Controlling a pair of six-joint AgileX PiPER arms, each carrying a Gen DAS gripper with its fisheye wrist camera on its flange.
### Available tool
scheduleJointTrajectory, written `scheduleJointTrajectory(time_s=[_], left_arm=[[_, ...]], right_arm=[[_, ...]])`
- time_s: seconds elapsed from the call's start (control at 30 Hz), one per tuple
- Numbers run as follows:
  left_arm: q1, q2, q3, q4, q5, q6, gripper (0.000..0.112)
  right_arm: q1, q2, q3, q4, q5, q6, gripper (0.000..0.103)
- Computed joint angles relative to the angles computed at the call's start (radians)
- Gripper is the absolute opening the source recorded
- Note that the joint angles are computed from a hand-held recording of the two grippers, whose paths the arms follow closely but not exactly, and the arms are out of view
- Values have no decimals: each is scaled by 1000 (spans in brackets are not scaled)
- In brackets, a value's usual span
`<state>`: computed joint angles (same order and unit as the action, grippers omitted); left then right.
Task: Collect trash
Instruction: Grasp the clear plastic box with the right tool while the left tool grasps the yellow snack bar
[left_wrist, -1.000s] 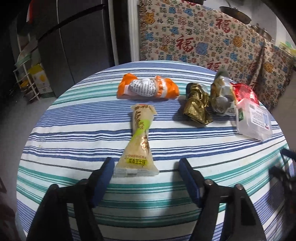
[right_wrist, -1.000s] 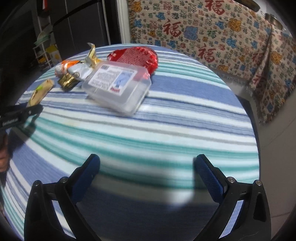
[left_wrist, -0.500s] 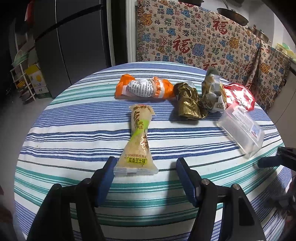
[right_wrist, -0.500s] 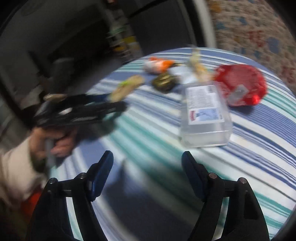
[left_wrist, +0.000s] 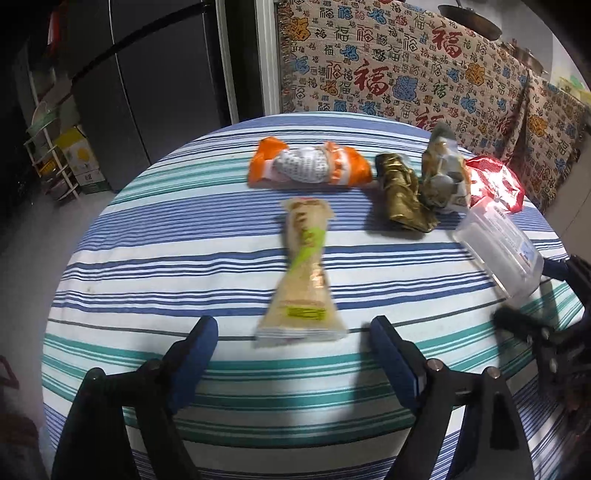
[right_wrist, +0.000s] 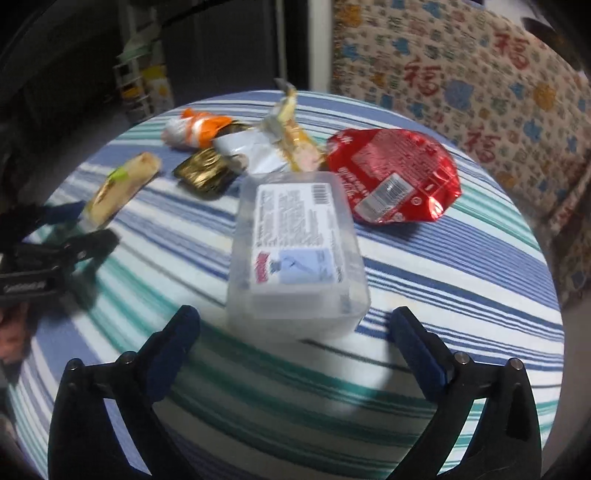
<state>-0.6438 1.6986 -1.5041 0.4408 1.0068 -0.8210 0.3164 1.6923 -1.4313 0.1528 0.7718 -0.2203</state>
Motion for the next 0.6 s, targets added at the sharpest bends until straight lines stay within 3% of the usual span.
scheduleJointTrajectory(time_s=[0.1,0.17,0.37,0.47,0.5,0.53,0.6], left_arm=[[15,-16,16,-22,-16,20,85],[29,-26,23,-59,-38,55,84],[76,-10,-44,-152,-42,135,64],[81,23,-101,-167,-22,164,50],[80,35,-118,-167,-15,173,40],[76,47,-135,-162,-5,177,23],[72,56,-143,-151,-3,175,17]], right_arm=[[7,16,-22,-36,12,61,103],[0,40,-81,-29,85,61,98],[-29,88,-203,47,163,-16,97],[-11,100,-215,23,155,5,96],[-8,109,-224,21,157,12,91],[-6,125,-244,21,181,21,67],[-5,148,-277,7,214,44,62]])
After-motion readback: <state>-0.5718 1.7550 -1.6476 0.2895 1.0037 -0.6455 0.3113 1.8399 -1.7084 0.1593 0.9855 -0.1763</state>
